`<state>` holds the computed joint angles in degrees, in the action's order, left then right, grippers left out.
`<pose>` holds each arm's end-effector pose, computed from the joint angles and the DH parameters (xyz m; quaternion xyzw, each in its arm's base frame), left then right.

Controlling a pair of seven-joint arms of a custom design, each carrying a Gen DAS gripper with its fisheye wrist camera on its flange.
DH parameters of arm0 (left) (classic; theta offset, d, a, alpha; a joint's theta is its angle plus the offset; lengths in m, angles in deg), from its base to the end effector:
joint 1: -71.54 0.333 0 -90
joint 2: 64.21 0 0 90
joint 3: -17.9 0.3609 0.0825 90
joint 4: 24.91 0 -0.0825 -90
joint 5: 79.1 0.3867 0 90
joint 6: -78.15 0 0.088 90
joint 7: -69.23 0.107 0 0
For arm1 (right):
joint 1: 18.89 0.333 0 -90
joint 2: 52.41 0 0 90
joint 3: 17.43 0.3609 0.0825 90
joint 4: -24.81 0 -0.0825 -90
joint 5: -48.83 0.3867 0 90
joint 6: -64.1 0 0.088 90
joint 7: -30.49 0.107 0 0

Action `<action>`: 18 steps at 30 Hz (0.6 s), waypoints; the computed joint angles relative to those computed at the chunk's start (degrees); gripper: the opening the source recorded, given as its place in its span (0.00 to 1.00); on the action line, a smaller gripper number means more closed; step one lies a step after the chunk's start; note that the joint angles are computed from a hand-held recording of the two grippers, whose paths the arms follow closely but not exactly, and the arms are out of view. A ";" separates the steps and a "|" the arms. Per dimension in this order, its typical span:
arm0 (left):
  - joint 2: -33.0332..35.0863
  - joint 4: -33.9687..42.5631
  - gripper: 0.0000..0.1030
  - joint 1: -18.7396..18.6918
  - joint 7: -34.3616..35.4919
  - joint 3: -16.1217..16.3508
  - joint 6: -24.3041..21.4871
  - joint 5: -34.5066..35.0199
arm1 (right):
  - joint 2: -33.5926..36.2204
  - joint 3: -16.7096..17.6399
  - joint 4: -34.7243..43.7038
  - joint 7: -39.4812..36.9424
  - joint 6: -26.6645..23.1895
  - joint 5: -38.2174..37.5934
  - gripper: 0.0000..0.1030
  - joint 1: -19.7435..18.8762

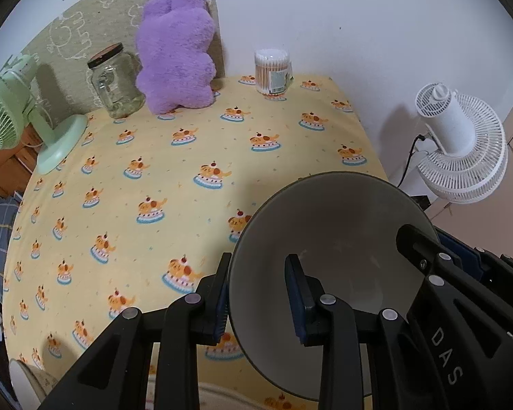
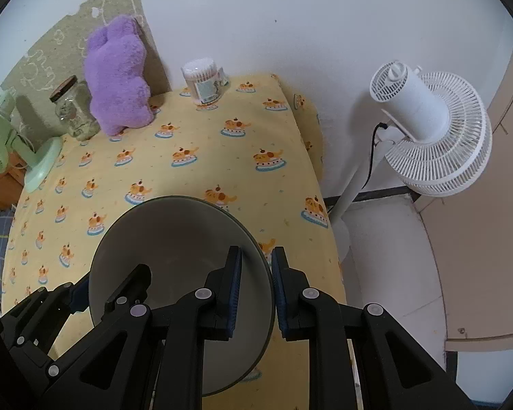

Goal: Organize plates and bowls
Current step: 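Lift the cream bowl and carry it back toward the first bowl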

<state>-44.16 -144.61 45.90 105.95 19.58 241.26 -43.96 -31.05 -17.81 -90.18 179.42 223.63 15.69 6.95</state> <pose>0.5627 -0.2847 0.3321 -0.6701 0.7014 -0.1741 0.1693 0.5785 0.3031 0.3474 -0.6578 0.7121 -0.1617 0.1846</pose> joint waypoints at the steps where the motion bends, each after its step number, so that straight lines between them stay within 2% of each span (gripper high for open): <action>1: -0.45 -0.48 0.28 0.00 -0.03 0.06 0.18 0.11 | -0.64 -0.28 -0.45 0.79 -0.23 -0.53 0.21 0.57; 4: -2.76 -2.88 0.28 0.29 -0.22 0.03 1.08 1.06 | -2.17 -0.37 -1.40 2.84 -1.12 -1.78 0.21 1.55; 8: -6.28 -6.53 0.28 2.70 2.34 -1.86 2.31 0.30 | -4.53 0.02 -2.60 7.02 -3.14 -4.39 0.21 2.86; 12: -9.68 -9.63 0.28 4.30 2.53 -2.61 3.74 2.98 | -7.05 1.41 -3.48 11.03 -6.07 -6.77 0.21 3.70; 18: -15.07 -15.03 0.28 9.06 5.72 -5.78 6.09 1.49 | -9.94 4.02 -3.64 17.14 -10.97 -10.37 0.21 4.99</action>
